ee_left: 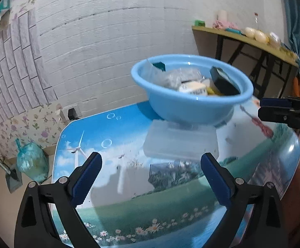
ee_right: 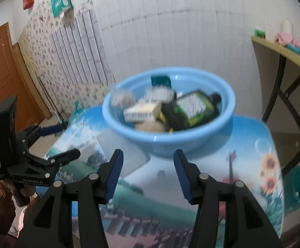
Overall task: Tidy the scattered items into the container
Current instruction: 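Withdraw both tools from the basin toward the clear plastic box, then grasp the clear plastic box with both tools from its two ends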
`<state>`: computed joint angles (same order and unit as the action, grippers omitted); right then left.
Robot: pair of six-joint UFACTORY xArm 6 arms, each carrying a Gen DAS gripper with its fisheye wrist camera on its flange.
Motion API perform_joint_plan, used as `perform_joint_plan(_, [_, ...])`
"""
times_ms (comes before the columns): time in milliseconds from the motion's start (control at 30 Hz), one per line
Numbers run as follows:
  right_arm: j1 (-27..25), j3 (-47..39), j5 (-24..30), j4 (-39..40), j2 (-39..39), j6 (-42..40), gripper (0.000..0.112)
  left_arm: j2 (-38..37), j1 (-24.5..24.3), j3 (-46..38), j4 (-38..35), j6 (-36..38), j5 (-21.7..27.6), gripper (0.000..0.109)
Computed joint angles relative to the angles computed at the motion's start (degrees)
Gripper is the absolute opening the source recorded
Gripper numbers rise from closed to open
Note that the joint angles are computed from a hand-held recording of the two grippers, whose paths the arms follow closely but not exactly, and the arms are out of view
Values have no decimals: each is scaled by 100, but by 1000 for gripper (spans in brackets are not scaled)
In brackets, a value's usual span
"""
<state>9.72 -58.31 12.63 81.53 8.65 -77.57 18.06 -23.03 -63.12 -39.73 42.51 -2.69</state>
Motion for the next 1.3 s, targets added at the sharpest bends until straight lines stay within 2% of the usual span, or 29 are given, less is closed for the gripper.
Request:
perform_joint_plan(100, [-10, 20, 132, -444, 109, 593, 54, 83, 20, -50, 162, 76, 107, 97])
perform_joint_plan(233, [-19, -76, 315, -874, 280, 1091, 56, 225, 4, -358, -730, 1092, 480, 97])
perform_joint_plan(333, [-9, -193, 410, -1066, 434, 1413, 58, 369, 31, -602, -1133, 1557, 642, 97])
perform_joint_plan(367, [-5, -228, 442, -1132, 473, 1512, 59, 399, 53, -642, -1087, 1556, 700, 97])
perform_joint_plan(500, [11, -340, 551, -1322, 641, 1814, 60, 614, 179, -885, -69, 875, 1028, 97])
perform_joint_plan(567, [48, -420, 547, -1449, 734, 1936, 60, 715, 198, -986, 129, 798, 1071, 97])
perform_joint_plan(900, [65, -909, 772, -1841, 1215, 2427, 60, 1224, 302, -1659, 461, 925, 1704, 97])
perform_joint_plan(1300, [-50, -1267, 1137, -1968, 1538, 2726, 60, 1205, 92, -1763, -107, 2080, 2090, 99])
